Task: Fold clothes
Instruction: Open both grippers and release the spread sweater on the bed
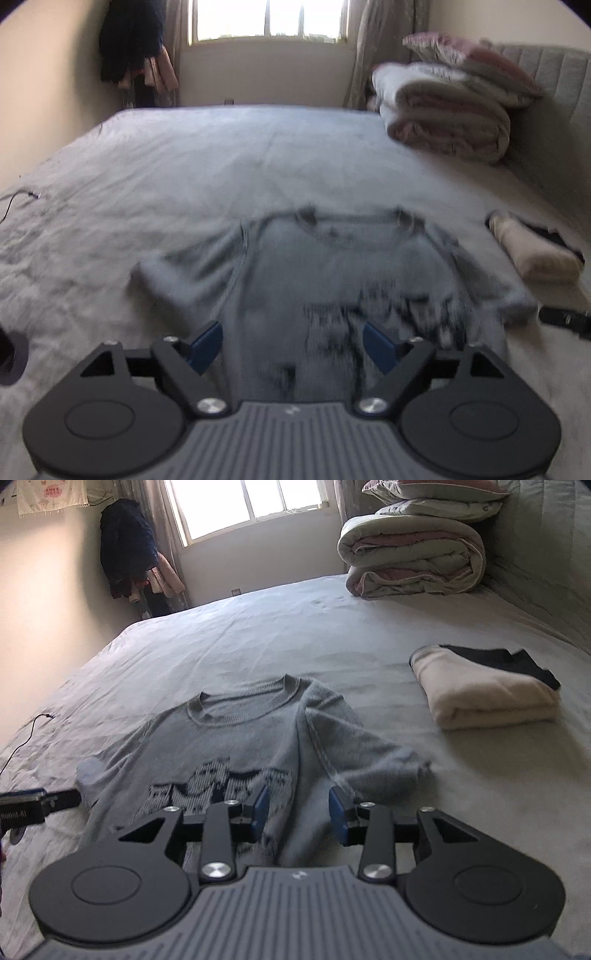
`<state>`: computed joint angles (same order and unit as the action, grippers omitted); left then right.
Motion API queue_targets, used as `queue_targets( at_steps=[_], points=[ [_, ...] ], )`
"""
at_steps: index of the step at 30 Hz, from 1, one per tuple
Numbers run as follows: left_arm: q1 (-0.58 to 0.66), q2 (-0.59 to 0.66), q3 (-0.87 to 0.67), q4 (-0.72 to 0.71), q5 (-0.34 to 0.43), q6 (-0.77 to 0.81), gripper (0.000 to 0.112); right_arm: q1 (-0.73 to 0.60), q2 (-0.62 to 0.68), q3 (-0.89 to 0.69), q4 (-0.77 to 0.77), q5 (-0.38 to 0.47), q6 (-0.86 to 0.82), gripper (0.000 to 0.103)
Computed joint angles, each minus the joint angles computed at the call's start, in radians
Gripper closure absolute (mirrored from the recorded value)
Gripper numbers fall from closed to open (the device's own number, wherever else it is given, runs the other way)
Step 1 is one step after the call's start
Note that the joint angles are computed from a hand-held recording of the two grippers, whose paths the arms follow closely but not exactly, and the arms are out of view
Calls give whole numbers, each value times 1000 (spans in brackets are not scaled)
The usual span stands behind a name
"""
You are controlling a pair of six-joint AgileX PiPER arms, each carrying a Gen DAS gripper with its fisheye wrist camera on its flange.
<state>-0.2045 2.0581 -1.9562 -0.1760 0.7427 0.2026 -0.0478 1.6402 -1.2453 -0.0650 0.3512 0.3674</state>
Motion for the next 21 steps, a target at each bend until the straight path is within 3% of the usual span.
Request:
queue_targets(
  at_steps=[5,14,18,21],
  points=[
    [23,-72,136,-6,29,14,27,2,-82,132,34,-33,-5,59],
    [102,-116,320,-202,42,142,27,-34,-134,319,446,-94,-309,56],
    [94,-93,301,-214,81,133,27,-27,-93,286,373,-12,-148,55],
    [87,-94,308,-234,86,151,28,-45,-75,265,539,19,-266,54]
  ],
)
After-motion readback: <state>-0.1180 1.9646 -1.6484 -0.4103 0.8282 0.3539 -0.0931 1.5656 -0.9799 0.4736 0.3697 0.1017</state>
